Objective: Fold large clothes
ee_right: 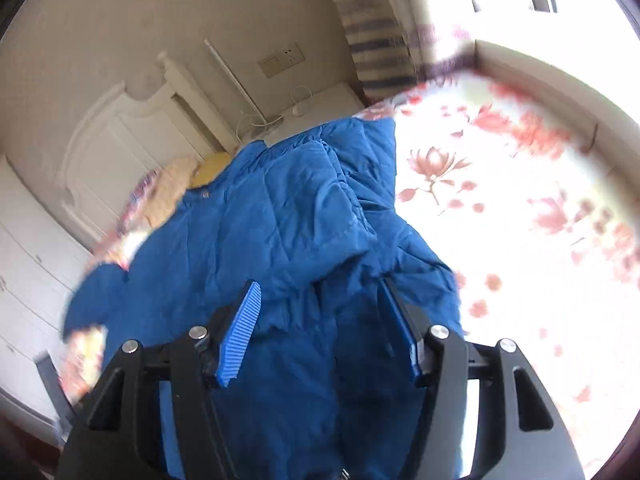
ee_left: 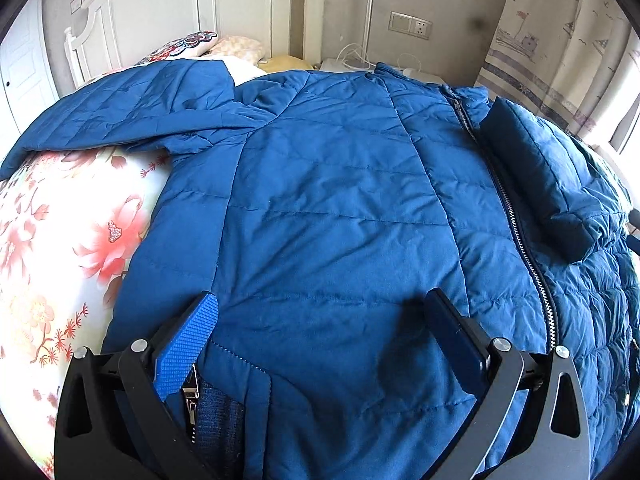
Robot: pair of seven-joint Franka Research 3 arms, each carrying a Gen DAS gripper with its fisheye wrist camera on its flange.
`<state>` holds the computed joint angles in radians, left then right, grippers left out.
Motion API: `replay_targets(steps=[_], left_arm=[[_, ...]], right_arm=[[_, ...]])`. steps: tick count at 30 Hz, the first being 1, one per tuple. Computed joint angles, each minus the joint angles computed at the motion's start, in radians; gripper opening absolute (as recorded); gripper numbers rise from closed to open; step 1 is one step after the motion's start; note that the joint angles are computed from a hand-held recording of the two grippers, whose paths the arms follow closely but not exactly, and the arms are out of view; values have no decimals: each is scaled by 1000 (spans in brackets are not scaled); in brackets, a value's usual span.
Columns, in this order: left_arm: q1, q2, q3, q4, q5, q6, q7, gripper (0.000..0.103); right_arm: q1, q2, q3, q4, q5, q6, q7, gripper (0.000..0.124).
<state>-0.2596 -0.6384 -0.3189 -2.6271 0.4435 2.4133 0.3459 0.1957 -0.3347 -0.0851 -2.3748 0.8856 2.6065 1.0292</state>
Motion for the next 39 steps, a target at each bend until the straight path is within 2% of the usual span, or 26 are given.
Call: replay_targets(steps=[4,5,6,7,9,14,15,17,18,19,21,22,24,27,31,33,34,35,36,38,39], left_arm=[[-1,1,-1,0,0,0,-2,99],[-1,0,1,0,0,1,-1,99],[-2,0,1,0,0,1,-1,99],[-1,1,-1,1,0,0,-3,99],[-2,0,-1,1,1,0,-4,99],[-3,-1,-1,2,1,-4,-3,99],[-3,-3,0,0,1,-2,-3,99],[-3,-9,0,-4,2,1,-5,99],[-3,-11,0,-6,2,3,-6,99],[-2,-14,1,-8,3,8,-8,99],[-2,-24,2,-16,1,18,-13,99],[-2,-30,2,-21,1,23,-16,99],[-1,-35,3,-25,0,28,-15,99],[2,-33,4,-24,0,32,-9,99],[-2,-43,9,-32,-8,36,-2,99],[-16,-55,36,-47,-34,66,13,99],[-32,-74,77,-73,-69,123,25,99],[-48,-94,124,-102,-116,194,34,99],[-55,-105,156,-121,-156,242,47,99],[-101,-116,275,-165,-267,375,98,98],[-118,-106,311,-169,-306,414,118,96]], right_arm=[[21,58,29,50,14,62,33,57],[16,66,36,59,2,79,57,50],[18,67,51,62,-6,121,79,26],[40,57,49,58,25,154,44,19],[106,29,62,61,78,248,-69,16],[239,49,149,152,-41,285,-162,16],[269,72,162,185,-66,255,-180,20],[313,111,170,251,-85,142,-214,32],[326,121,174,269,-75,113,-228,43],[333,125,183,277,-70,101,-234,51],[345,105,177,258,-13,106,-272,52],[343,84,160,236,28,103,-294,53],[301,70,148,203,11,133,-266,53],[189,20,163,95,-151,222,-107,53],[27,47,163,17,-368,258,137,53],[2,75,138,4,-406,248,198,53],[24,89,94,3,-355,233,178,52],[68,92,42,7,-241,220,101,52],[81,92,25,8,-197,225,68,52],[70,92,43,-2,-206,247,63,52],[65,93,53,-7,-217,258,66,53]])
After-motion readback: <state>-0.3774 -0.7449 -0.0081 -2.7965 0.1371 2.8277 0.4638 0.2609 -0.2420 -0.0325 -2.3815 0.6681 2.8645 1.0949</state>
